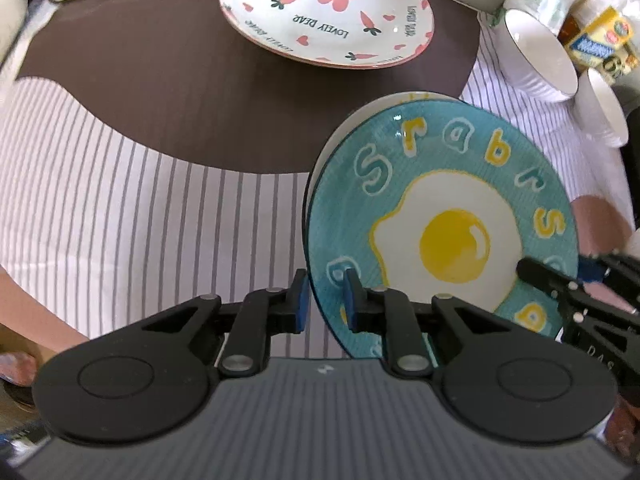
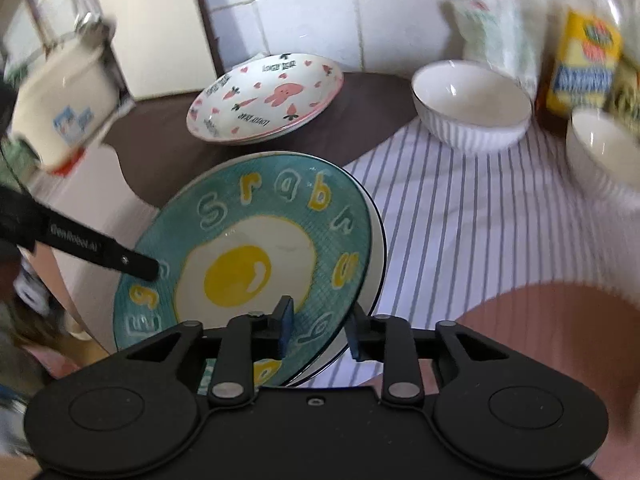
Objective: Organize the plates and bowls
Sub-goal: 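Lower the egg plate onto the sun plate and open the left gripper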
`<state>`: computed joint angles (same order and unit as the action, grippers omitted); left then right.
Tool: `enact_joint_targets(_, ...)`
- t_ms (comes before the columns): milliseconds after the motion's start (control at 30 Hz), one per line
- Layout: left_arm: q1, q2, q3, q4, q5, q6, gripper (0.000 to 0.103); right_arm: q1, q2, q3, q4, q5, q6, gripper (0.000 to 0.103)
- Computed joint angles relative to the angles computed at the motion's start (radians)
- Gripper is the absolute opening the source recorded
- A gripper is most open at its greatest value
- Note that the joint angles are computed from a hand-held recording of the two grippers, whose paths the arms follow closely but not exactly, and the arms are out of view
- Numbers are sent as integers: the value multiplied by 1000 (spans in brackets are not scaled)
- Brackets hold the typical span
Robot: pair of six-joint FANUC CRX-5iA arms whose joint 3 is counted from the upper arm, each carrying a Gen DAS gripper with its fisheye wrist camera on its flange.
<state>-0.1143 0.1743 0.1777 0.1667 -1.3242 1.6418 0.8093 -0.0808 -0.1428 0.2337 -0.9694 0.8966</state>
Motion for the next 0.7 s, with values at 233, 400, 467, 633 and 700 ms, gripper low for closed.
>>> enact_joint_targets(233, -22, -28, 0, -44, 10, 7, 17, 24, 2, -15, 78, -32, -19, 38)
enact_joint_targets(400, -21, -54, 13, -43, -14, -3, 17, 33, -55, -75, 158, 15, -60, 39)
enact_joint_targets(467, -23, -66, 31, -52, -30, -9, 17, 33, -70, -77, 174, 22, -75, 40)
enact_joint_targets(633, -1, -88, 85, -36, -59, -50, 17, 13, -107, -49, 153, 63, -70, 44)
enact_joint_targets(700, 17, -91, 107, -26, -65, -66, 17, 13, -111, -26, 149, 71, -69, 47)
